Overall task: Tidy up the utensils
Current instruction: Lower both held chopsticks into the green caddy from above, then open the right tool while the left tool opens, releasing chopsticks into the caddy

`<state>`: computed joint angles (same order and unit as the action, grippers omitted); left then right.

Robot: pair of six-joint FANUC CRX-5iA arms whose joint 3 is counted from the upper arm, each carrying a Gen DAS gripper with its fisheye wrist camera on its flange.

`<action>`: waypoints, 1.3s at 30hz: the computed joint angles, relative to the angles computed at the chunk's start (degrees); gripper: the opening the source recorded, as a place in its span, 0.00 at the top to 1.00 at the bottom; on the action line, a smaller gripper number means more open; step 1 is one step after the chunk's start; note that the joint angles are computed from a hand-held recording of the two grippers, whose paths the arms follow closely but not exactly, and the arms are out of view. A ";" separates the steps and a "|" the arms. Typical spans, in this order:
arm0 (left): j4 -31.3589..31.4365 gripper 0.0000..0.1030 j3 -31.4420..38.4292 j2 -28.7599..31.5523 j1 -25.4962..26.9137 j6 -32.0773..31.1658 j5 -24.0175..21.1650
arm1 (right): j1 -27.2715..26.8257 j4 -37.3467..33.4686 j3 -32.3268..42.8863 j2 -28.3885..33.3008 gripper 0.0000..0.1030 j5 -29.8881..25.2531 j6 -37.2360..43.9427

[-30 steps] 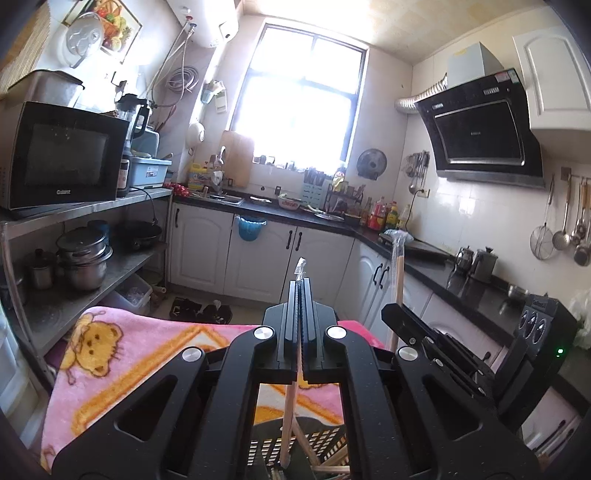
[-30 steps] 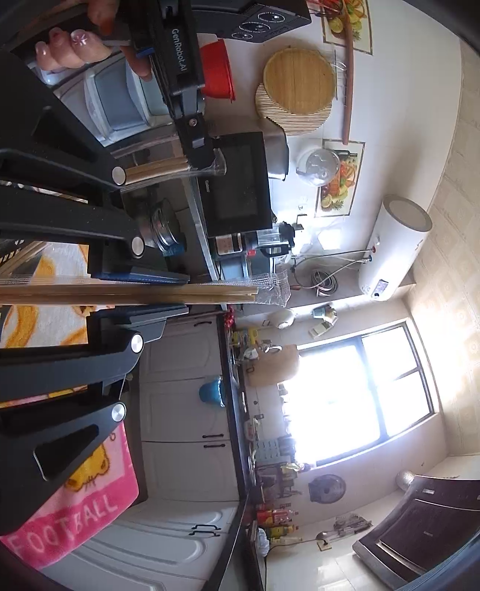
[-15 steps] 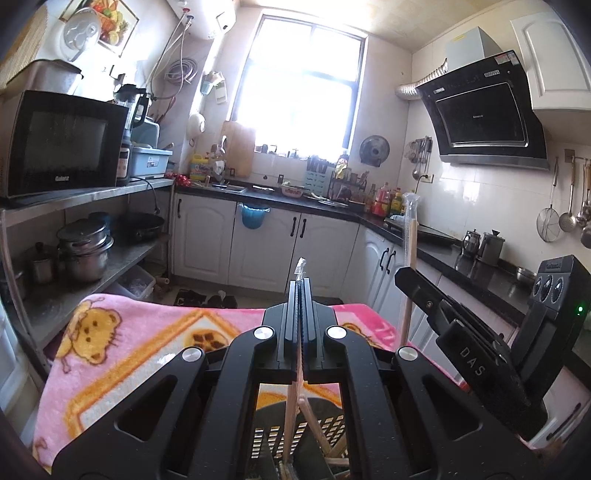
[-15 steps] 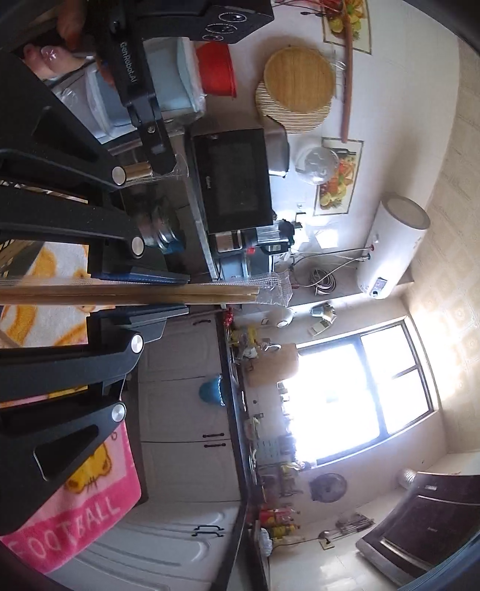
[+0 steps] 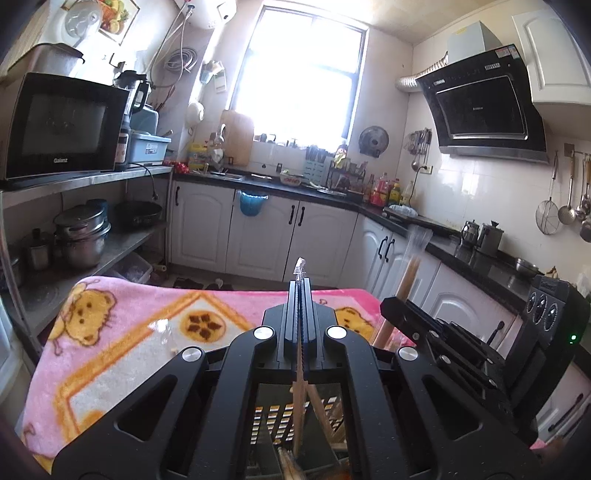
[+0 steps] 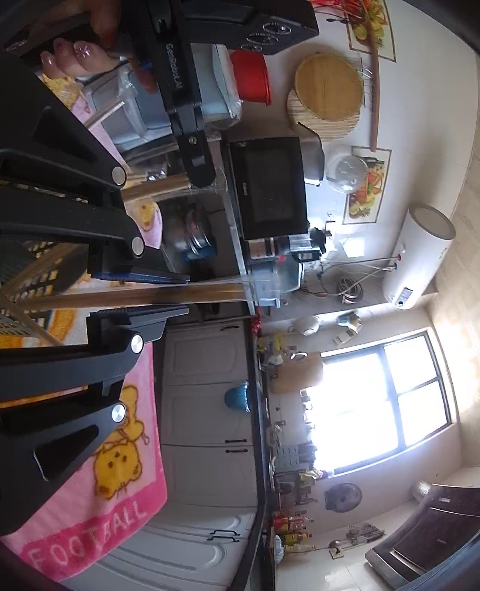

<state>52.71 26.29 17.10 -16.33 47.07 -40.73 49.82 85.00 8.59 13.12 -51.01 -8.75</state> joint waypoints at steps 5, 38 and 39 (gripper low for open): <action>-1.66 1.00 -0.42 -0.24 0.28 1.41 -1.26 | 1.36 -3.88 1.02 -0.16 0.89 -1.09 3.09; -12.72 0.35 -1.98 -5.90 3.76 12.85 -12.40 | 12.74 -20.57 1.65 -4.53 0.49 -17.06 6.83; -12.26 0.34 -2.95 -6.60 4.00 12.59 -12.22 | 12.95 -20.53 1.50 -4.63 0.46 -17.12 6.68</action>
